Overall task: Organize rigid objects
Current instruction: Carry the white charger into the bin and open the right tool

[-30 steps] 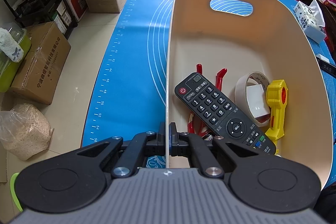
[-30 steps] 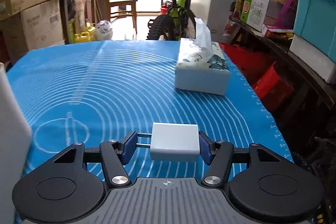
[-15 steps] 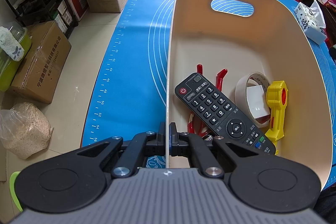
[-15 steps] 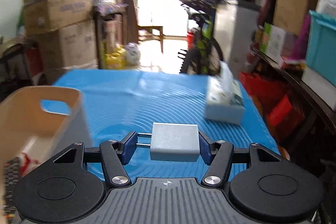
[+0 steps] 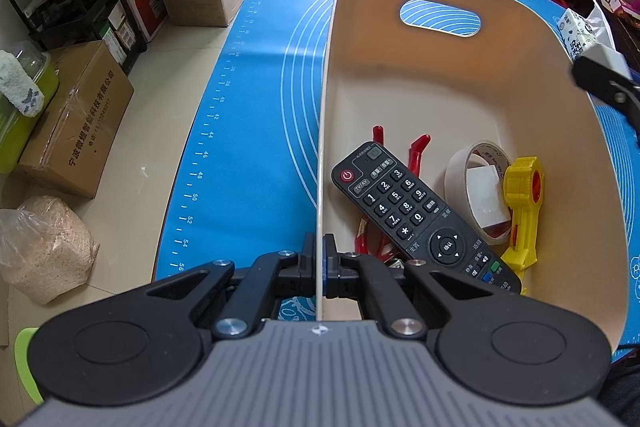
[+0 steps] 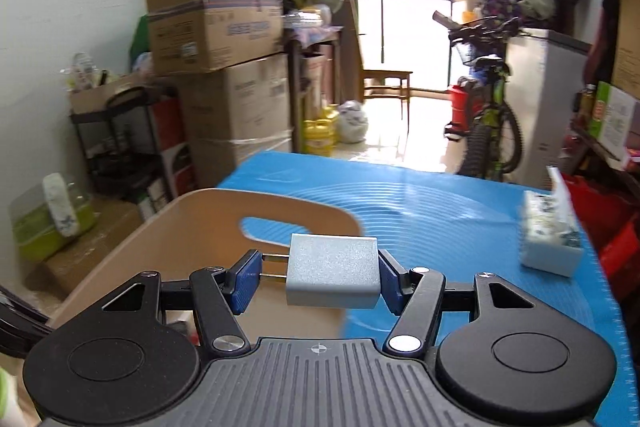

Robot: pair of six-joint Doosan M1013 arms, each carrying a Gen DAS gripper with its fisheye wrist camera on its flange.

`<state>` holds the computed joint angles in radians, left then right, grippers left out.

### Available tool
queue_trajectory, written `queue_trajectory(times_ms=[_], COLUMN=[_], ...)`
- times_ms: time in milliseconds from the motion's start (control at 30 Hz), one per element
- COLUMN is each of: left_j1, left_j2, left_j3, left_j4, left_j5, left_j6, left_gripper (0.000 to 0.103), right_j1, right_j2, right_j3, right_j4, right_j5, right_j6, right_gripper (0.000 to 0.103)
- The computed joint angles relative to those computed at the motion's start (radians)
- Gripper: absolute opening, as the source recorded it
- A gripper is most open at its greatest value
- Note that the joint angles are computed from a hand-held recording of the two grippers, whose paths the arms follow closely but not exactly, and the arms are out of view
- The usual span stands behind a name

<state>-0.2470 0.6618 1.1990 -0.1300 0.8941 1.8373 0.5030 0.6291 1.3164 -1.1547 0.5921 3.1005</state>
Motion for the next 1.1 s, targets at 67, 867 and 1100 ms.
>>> queue_trajectory(times_ms=[67,867,1100], left_j1=[0.000,-0.003,-0.010], left_j2=[0.000,-0.002,-0.009], left_j3=[0.000,0.003,0.013], left_j4=[0.002,0.009,0.035], left_j5=[0.000,-0.008,-0.023], left_j6=[-0.001,-0.005,-0.025], left_gripper=[0.003,0.003,0.004], right_j1=[0.002,-0.006,0.006], right_j2=[0.012,0.110,0.082], right_j3=[-0.018,-0.211,-0.168], right_j4=[0.030,0.697,0.594], right_j5=[-0.017,0.119,0.087], right_j6=[-0.031,-0.680,-0.574], right_gripper=[0.064,0.070,0.079])
